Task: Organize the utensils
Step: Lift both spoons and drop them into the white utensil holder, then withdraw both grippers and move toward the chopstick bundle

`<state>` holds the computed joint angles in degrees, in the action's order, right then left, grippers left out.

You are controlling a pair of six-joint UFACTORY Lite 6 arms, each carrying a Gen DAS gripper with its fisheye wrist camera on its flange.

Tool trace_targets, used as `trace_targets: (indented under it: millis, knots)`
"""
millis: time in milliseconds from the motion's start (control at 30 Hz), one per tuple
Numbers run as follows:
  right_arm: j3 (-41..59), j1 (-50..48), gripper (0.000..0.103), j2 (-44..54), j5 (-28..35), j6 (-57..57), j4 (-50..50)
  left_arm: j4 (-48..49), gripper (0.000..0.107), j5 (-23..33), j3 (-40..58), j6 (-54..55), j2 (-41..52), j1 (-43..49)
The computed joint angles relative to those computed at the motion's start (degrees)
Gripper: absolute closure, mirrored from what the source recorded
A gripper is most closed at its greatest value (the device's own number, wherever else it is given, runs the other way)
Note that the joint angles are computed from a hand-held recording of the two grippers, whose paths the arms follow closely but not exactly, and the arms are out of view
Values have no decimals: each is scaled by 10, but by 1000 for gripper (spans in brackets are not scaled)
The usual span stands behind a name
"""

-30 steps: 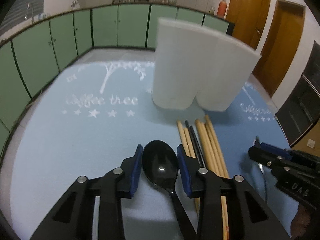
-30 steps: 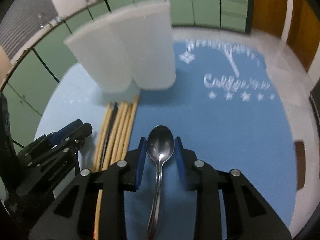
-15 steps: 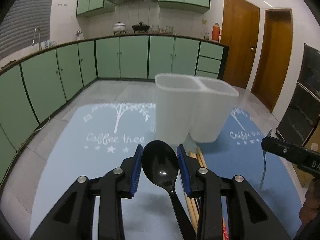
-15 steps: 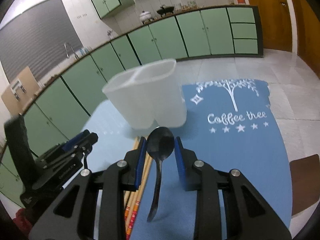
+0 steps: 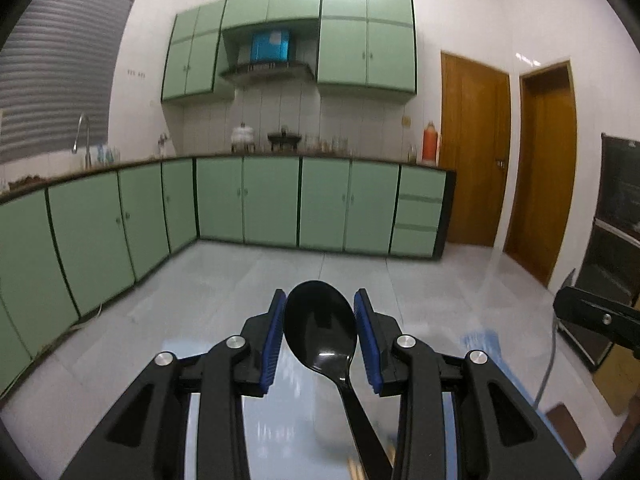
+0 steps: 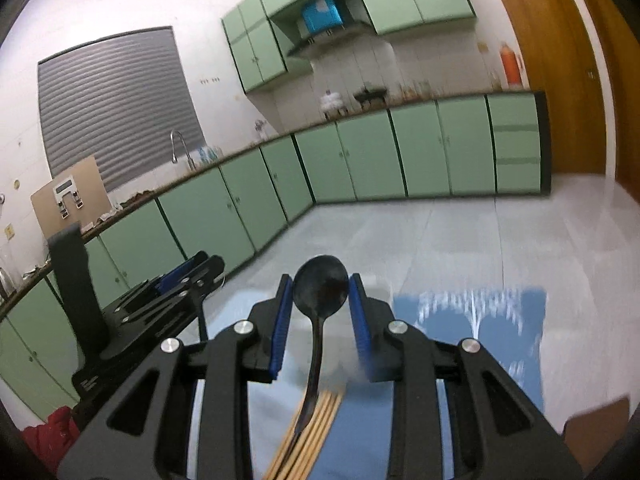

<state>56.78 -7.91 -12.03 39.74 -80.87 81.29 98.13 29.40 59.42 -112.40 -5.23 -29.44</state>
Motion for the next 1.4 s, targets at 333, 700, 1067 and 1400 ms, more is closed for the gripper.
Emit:
trace_targets:
  millis: [333, 700, 1067, 1400]
  knots:
    - [245, 92, 76, 246, -168, -42, 48, 96, 72, -10, 230, -44, 222, 53]
    - [267, 113, 75, 356, -182, -42, 36, 138, 72, -54, 249, -107, 294, 85]
    - [154, 85, 46, 267, -163, -109, 119, 191, 55, -34, 107, -165, 164, 73]
    - [-151, -11, 10, 6, -97, -205, 189, 33, 31, -9, -138, -81, -67, -5]
